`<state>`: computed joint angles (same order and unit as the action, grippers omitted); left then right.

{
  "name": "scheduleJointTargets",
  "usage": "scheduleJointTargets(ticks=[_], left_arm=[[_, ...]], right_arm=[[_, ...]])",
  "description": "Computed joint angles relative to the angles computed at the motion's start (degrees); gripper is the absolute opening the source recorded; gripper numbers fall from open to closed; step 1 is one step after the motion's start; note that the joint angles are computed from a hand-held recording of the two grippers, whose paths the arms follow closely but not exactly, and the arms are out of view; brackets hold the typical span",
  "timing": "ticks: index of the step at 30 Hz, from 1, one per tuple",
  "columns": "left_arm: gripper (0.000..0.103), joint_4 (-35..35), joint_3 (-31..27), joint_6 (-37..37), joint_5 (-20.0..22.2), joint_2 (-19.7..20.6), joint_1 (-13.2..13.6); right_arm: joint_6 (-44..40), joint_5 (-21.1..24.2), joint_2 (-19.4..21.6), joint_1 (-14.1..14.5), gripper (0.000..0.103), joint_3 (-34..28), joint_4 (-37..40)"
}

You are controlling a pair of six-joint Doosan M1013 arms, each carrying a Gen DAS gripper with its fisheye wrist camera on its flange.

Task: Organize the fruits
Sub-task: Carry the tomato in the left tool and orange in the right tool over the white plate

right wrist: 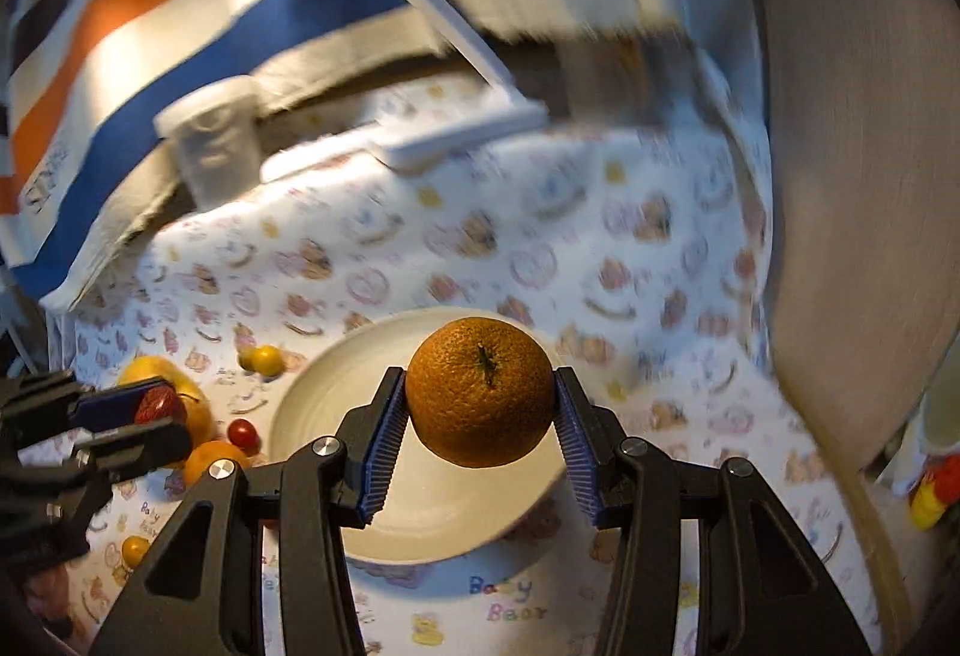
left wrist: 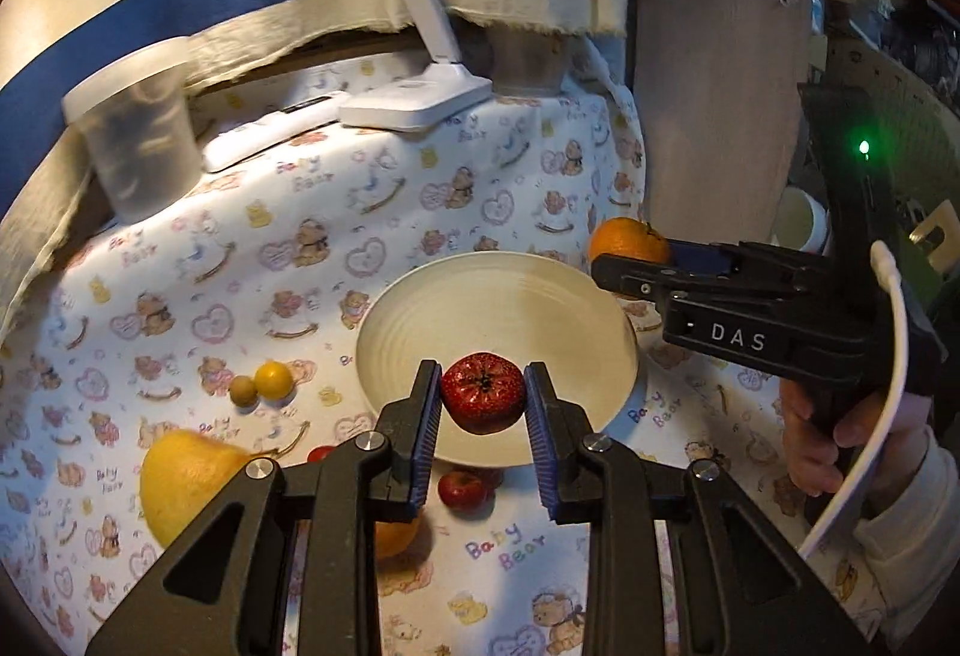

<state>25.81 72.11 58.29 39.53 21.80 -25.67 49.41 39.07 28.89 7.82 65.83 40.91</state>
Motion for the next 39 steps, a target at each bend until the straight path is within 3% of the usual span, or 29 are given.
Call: scheduleJointTargets(ticks=[7,14,16,31,39], left_arm=[[0.027,-5.9,-3.9,5.9,2.2,3.8,0.5],[0.027,-11.4,-3.3,7.0,-1.1,4.9,1.9],[0.027,-12.5,-4.1,7.2,1.0,5.7,2.2],[0.027,-13.0,-3.2,8.0,1.7,4.8,2.7],[0.027,-13.0,-3.4,7.1,2.2,5.1,3.0]], right_arm=[[1.8,0.8,0.7,0.5,0.05,-0.6,-4.5],[3.0,2.1,1.3,0.6,0.05,-1.4,-6.5],[3.7,2.2,1.4,0.7,0.05,-1.6,-7.4],[8.8,6.6,3.2,1.6,0.05,-4.0,-14.7],[9.5,8.2,3.4,1.2,0.05,-4.7,-13.5]])
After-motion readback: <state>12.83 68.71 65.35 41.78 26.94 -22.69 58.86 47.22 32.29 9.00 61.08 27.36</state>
